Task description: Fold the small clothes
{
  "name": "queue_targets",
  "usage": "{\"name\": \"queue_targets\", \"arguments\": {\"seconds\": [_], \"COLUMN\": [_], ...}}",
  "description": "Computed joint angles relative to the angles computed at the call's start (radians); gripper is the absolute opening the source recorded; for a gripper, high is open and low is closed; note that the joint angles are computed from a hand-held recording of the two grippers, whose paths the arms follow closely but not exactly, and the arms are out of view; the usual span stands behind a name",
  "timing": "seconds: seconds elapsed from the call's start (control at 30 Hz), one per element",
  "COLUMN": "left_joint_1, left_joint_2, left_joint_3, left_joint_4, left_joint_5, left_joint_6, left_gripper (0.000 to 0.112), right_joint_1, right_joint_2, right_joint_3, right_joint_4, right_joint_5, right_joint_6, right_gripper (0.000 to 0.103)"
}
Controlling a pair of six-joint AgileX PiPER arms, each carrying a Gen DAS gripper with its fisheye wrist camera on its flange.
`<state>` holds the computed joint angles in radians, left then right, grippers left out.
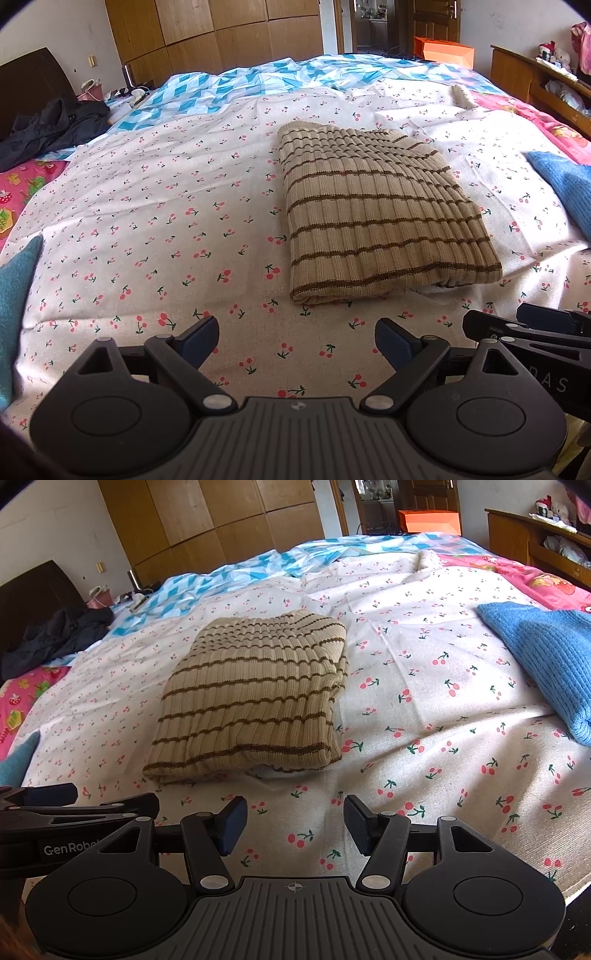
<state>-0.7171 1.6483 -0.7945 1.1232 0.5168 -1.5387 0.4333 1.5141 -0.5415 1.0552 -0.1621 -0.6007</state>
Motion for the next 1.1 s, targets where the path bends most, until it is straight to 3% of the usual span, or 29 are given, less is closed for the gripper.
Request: {"name": "queue_targets", "arguments": {"seconds": [0.3, 0.43, 0.53, 0.67, 1.1], "left_joint_1": [-0.008, -0.006, -0.002, 0.004, 0.01], "left_joint_2": [0.005, 0.015, 0.011, 0.013, 0.005], "left_joint_3": [-0.012, -0.014, -0.011, -0.015, -0.014], "left_joint_4": [-0.002, 0.0, 0.005, -0.006, -0.035], "left_joint_5": [0.012, 0.02, 0.013, 0.003, -0.007], "left_joint_6": [0.007, 0.002, -0.007, 0.004, 0.024], "left_gripper": [0.095, 0.095, 0.095, 0.095, 0.096], "right_joint_1": [-0.016, -0.021, 0.002, -0.027, -0.037], "right_joint_2": [-0.009, -0.009, -0.011, -0.01, -0.002], "right_joint_3": [0.002, 0.006, 0.009, 0.008, 0.003], "right_joint_4": [-0.022, -0.184, -0.106, -0.252, -0.203], "right_joint_5": [0.016, 0.03, -0.002, 0.026, 0.044], "right_joint_6": [0.026, 0.174, 0.092, 0.246, 0.206], "right_gripper": [0.058, 0.058, 0.058, 0.06, 0.062]}}
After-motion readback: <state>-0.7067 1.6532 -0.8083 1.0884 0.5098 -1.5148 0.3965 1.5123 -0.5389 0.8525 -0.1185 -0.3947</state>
